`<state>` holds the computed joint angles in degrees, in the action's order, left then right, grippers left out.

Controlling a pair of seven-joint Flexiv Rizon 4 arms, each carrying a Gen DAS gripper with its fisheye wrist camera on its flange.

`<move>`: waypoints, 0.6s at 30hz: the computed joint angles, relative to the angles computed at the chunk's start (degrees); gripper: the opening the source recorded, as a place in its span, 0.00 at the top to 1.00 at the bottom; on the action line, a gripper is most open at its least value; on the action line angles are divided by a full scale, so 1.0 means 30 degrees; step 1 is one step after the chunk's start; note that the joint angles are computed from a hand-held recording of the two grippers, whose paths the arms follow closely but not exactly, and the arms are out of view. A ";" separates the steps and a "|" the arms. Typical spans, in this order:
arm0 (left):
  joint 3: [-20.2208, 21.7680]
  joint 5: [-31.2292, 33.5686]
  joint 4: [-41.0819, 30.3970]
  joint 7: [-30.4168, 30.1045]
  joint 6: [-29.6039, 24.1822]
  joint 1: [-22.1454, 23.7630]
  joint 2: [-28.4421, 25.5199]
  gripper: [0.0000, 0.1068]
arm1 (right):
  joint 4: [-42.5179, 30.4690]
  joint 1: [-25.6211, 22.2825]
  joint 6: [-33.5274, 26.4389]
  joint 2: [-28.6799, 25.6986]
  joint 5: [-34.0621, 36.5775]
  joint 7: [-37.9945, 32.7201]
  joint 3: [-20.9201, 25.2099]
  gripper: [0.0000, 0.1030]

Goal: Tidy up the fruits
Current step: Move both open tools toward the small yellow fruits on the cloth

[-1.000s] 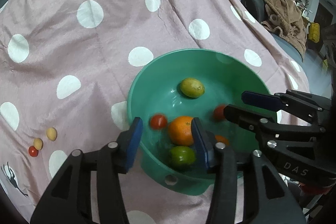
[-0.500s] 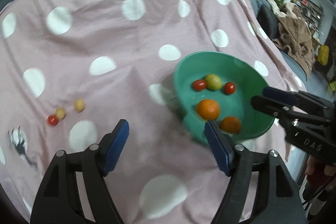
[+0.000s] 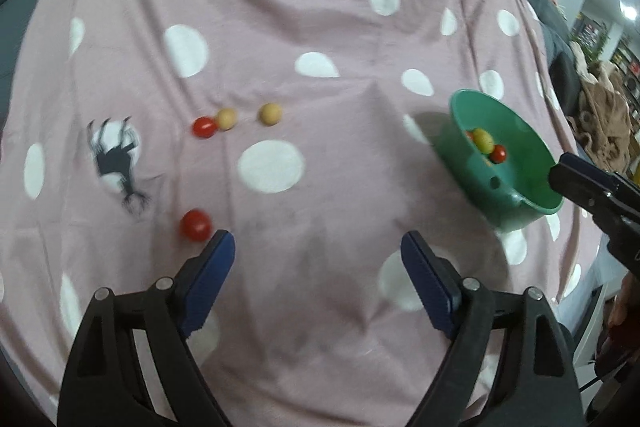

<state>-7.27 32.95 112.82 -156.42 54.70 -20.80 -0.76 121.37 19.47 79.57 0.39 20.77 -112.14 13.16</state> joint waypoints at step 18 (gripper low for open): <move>-0.0754 -0.0484 0.3436 -0.1141 -0.0760 0.1657 0.3303 0.19 | -0.0018 0.1600 -0.0299 -0.0367 -0.1312 0.0589 0.0965 0.61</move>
